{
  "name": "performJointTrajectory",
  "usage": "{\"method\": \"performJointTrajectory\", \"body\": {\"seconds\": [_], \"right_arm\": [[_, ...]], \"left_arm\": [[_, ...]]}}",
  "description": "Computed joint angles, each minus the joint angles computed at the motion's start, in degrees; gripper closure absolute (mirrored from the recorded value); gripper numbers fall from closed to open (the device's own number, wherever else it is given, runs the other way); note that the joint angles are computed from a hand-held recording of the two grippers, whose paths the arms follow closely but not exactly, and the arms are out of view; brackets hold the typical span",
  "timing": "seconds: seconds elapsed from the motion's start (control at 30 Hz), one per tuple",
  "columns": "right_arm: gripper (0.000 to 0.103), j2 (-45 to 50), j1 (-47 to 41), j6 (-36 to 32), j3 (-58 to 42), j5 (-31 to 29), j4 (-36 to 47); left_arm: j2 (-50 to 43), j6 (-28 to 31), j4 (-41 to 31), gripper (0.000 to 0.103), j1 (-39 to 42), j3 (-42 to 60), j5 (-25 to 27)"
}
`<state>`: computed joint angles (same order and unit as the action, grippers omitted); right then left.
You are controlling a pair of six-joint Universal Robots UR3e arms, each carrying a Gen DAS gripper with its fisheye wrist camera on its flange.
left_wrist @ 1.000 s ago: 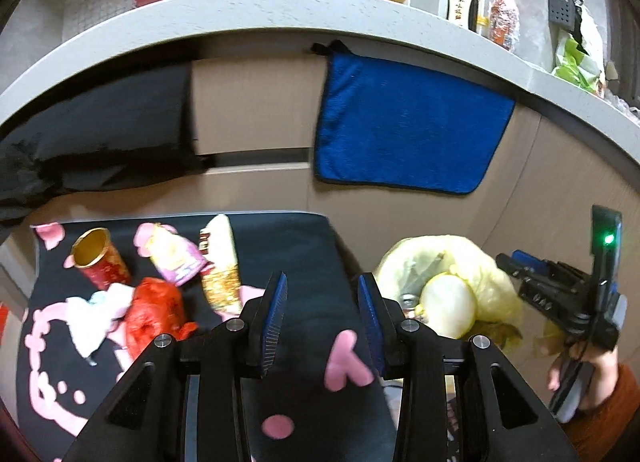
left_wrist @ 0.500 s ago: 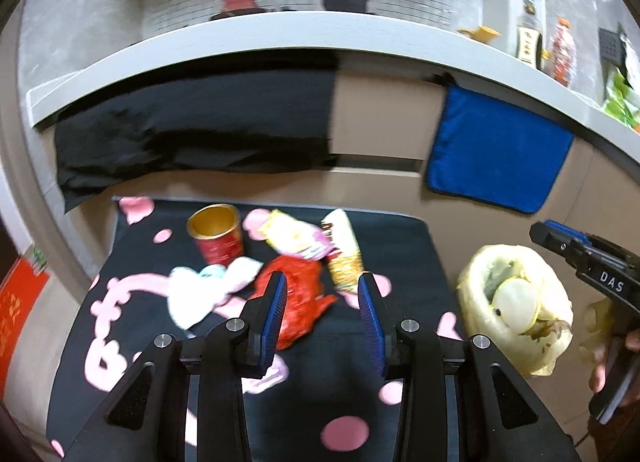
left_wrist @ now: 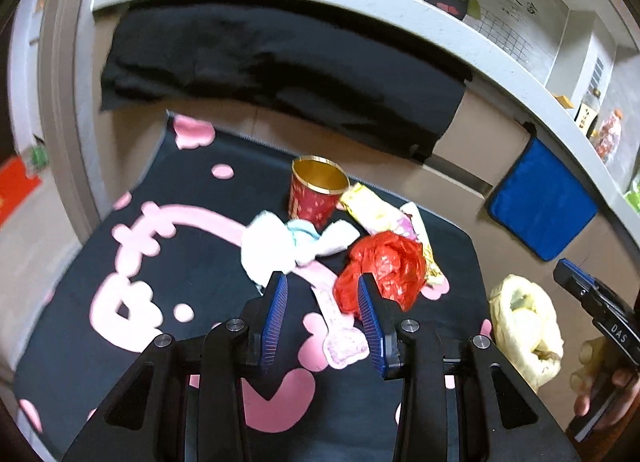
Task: Collect trash
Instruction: 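Move both tools back over the table toward the pink spoon and red bag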
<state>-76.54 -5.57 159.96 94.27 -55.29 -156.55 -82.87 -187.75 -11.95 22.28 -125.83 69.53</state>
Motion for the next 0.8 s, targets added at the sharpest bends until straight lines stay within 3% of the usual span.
{"method": "performJointTrajectory", "body": {"seconds": [0.17, 0.37, 0.57, 0.8], "right_arm": [[0.071, 0.8, 0.1, -1.8, 1.3, -0.6, -1.7], [0.071, 3.5, -0.6, -1.3, 1.0, -0.9, -2.1], [0.071, 6.5, -2.5, -0.4, 1.1, -0.5, -2.7], [0.071, 9.2, -5.2, 1.3, 1.3, 0.6, -2.9]], "left_arm": [[-6.7, 2.8, 1.5, 0.065, -1.1, 0.5, -4.7], [-17.3, -5.2, 4.5, 0.065, -10.6, 6.1, 6.9], [-25.7, -12.7, 4.6, 0.064, -17.0, 12.0, 14.8], [-33.2, -15.3, -0.6, 0.06, -23.1, 21.7, 26.9]]}}
